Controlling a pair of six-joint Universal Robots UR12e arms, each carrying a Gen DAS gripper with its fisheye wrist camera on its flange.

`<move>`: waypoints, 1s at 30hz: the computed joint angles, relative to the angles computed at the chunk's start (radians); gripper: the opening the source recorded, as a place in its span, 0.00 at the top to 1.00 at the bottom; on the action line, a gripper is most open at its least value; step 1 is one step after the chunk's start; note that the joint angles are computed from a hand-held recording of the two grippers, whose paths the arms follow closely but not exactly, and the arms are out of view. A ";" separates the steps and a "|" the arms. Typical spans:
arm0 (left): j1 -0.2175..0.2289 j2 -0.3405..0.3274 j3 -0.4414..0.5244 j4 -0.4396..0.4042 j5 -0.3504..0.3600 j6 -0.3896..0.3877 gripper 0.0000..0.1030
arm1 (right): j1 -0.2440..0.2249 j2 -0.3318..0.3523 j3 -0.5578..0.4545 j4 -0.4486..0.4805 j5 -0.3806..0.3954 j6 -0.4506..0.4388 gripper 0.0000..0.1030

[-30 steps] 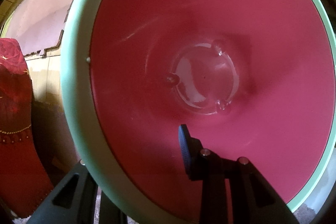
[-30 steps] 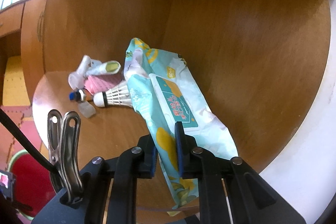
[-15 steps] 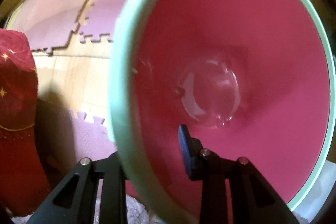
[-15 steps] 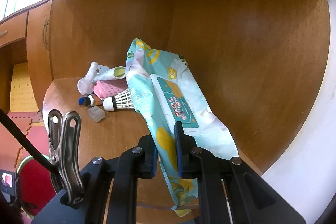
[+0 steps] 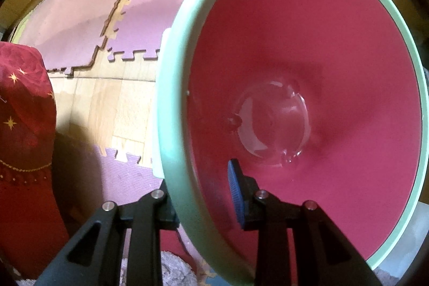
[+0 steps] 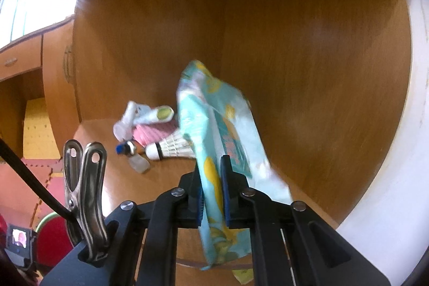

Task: Collect trash
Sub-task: 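Close the right gripper on the wet-wipes packet edge and lift it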

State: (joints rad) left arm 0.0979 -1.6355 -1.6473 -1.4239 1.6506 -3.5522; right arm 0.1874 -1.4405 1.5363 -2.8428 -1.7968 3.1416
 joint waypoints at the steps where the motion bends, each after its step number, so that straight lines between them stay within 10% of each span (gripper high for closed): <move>1: 0.002 0.001 -0.002 -0.002 -0.012 -0.003 0.71 | 0.000 -0.003 0.003 -0.006 0.007 -0.004 0.91; 18: 0.013 0.002 -0.005 -0.002 -0.050 -0.006 0.71 | 0.043 0.053 -0.070 0.160 -0.130 -0.145 0.80; 30: 0.016 0.002 -0.004 -0.007 -0.060 -0.003 0.71 | 0.053 0.051 -0.048 0.062 -0.197 -0.148 0.92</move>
